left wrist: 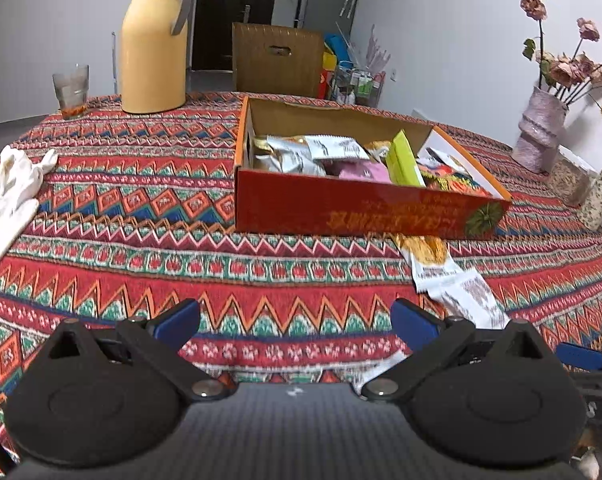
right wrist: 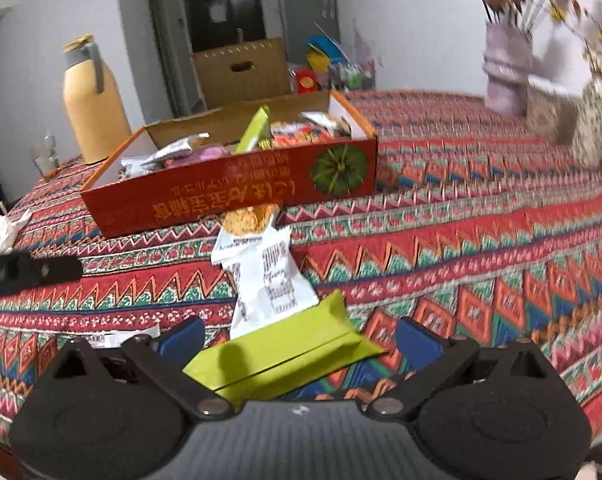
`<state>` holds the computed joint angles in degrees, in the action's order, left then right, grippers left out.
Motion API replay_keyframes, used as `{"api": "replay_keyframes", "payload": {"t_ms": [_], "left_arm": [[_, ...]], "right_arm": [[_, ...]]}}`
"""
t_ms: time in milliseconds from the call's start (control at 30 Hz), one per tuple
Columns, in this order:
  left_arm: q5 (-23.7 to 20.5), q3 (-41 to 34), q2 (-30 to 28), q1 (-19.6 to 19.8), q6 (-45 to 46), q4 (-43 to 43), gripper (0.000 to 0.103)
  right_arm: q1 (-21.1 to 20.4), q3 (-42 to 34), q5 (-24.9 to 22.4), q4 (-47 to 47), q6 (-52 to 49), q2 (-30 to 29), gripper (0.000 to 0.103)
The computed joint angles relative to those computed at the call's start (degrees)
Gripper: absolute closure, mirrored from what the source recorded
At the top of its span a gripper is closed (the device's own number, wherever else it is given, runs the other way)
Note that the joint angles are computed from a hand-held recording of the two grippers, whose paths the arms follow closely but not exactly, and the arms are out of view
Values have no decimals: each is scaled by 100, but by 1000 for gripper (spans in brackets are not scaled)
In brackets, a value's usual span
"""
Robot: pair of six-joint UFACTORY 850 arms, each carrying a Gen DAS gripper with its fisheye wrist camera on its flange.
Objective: Organize snacks
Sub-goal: 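Move both grippers back over the remaining snack pile, then grasp another yellow-green snack bar with the right gripper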
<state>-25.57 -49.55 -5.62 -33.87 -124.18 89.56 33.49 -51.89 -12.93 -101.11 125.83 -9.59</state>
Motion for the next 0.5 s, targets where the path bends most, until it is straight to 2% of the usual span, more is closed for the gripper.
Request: {"api": "replay_keyframes", "payload": {"t_ms": [133,400,500], "left_arm": [[141,157,72,22,-254,192,0],[309,299,149,28,-571,402,0],[325,275,128,5,-476,311,0]], "right_arm": [[63,-198,61,1165,-937,-217,7],[134,-246,54,1083,-904,-235,15],[123,-355,44,1319,-1024,-334,13]]}}
